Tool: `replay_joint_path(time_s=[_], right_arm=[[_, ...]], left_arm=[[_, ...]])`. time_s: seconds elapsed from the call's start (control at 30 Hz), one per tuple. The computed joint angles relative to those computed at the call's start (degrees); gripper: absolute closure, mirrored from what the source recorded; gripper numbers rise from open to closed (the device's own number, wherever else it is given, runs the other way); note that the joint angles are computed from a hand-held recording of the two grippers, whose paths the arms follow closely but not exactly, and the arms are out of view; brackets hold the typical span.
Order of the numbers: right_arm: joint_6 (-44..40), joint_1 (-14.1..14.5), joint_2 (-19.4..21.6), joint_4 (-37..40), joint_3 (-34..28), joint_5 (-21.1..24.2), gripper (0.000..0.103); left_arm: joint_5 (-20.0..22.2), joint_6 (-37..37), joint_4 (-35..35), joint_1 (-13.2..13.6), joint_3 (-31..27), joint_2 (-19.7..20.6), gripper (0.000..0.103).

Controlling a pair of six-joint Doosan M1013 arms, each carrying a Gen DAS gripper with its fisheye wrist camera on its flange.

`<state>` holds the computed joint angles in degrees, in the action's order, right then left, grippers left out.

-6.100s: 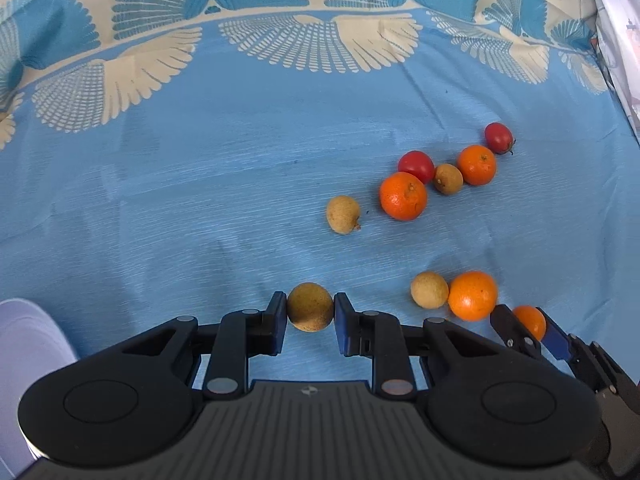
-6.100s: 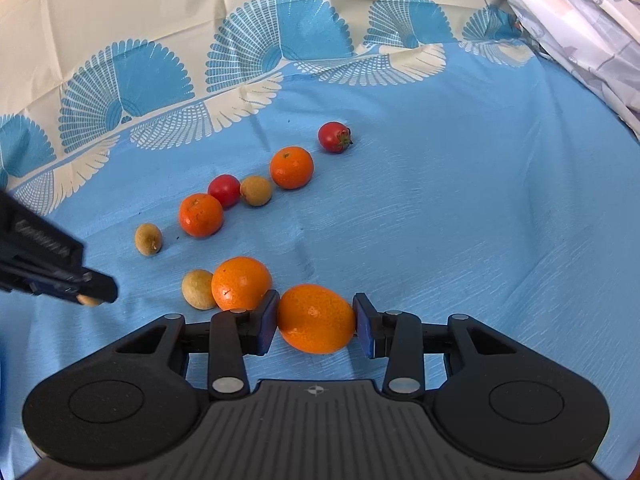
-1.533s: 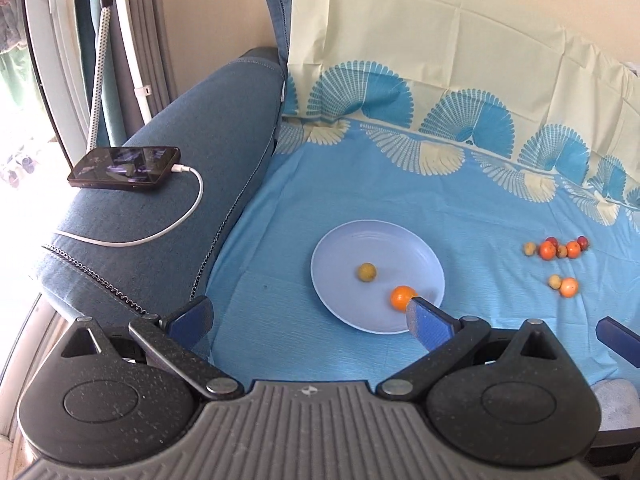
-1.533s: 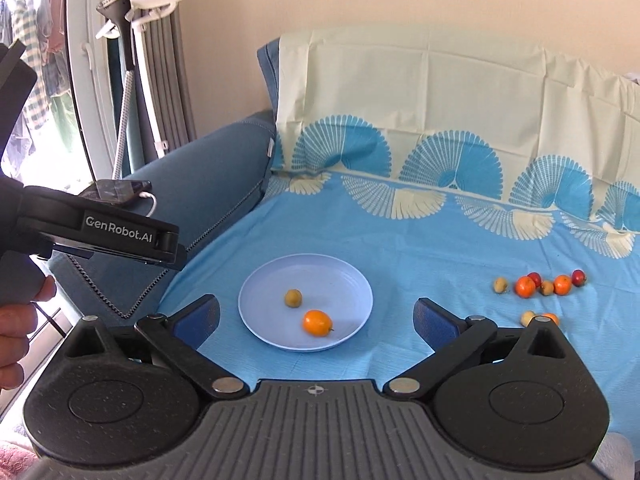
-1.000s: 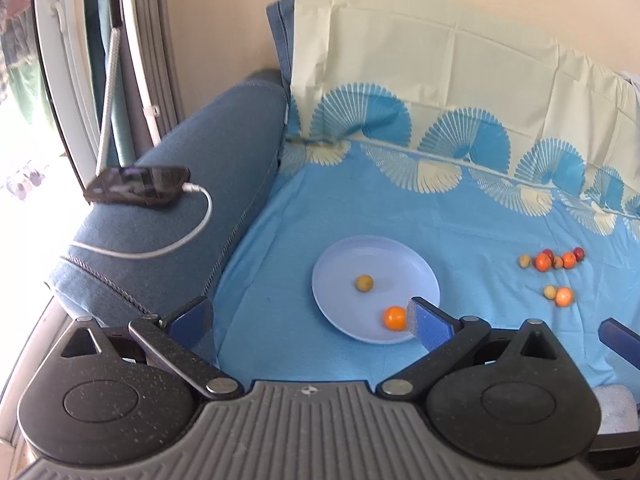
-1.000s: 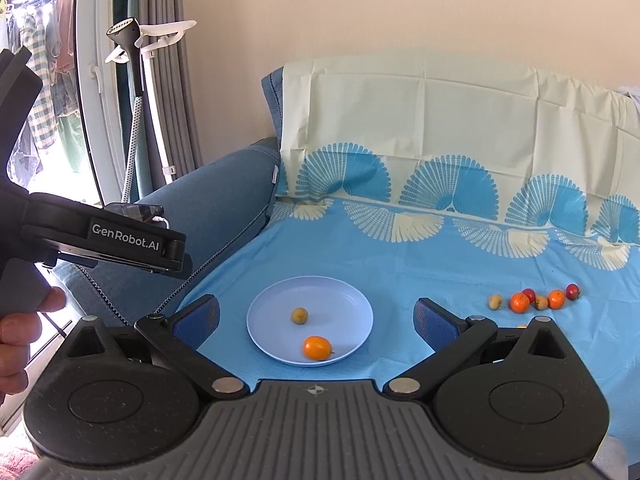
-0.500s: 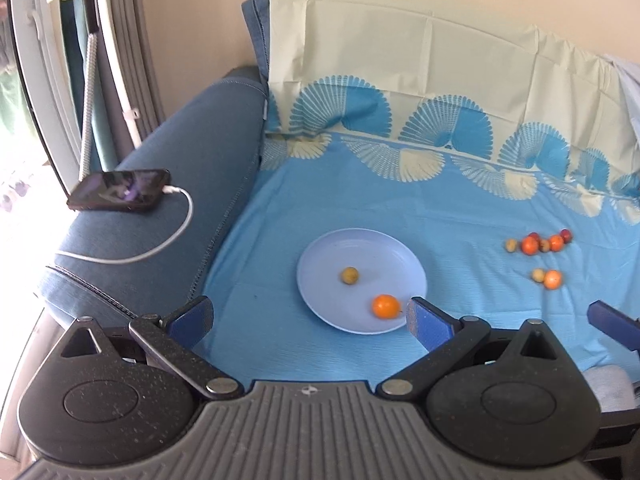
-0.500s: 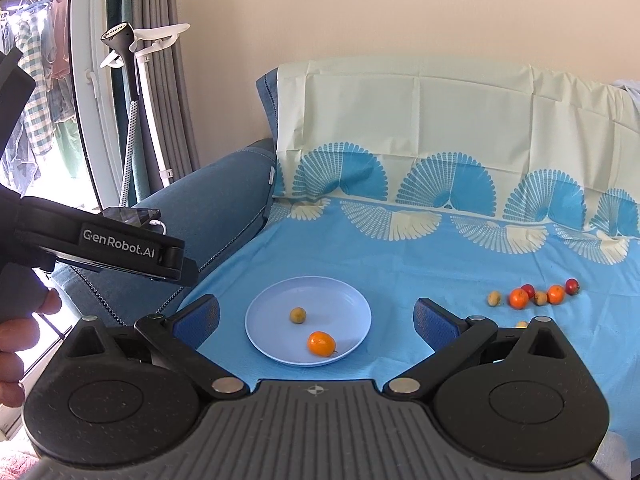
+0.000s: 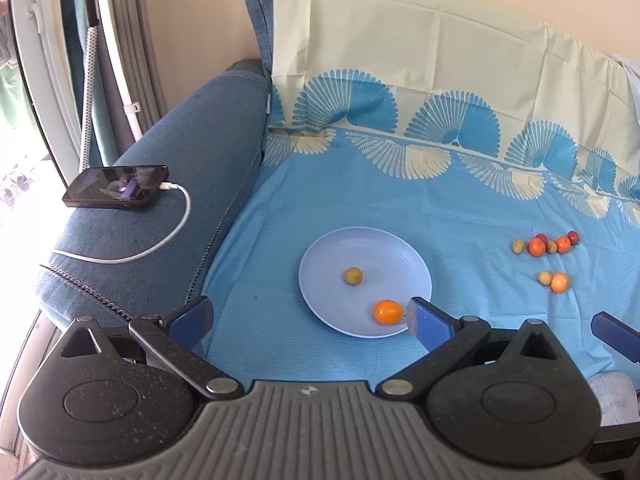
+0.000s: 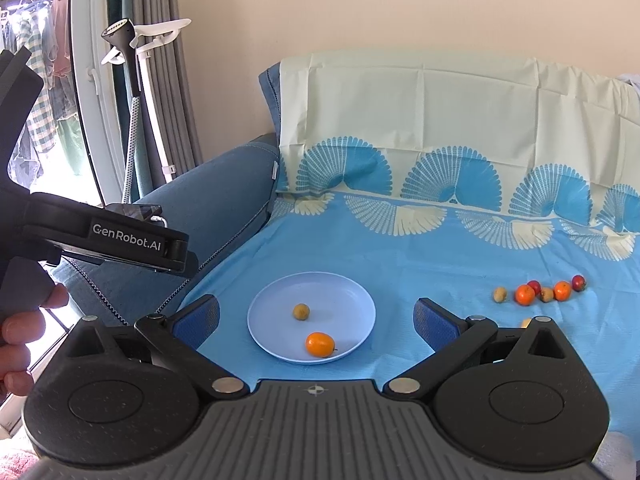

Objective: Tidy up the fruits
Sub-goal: 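Reach both tools back to the fruits and grasp a tan fruit and an orange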

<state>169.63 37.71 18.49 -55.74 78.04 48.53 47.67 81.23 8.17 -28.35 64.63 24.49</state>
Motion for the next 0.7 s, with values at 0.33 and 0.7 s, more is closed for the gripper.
replay_joint_path(time_s=[0.33,0.7], right_arm=[[10.4,-3.4,-2.0,-1.7,5.5,6.5,0.001],[14.3,-12.9,-1.5,2.3,11.8,11.8,0.001]], left_arm=[[8.9,6.4,-4.9,-2.6,-9.7,7.2,0.000],[18.8,13.0,-6.8,-9.0,-34.1,24.5,0.000]])
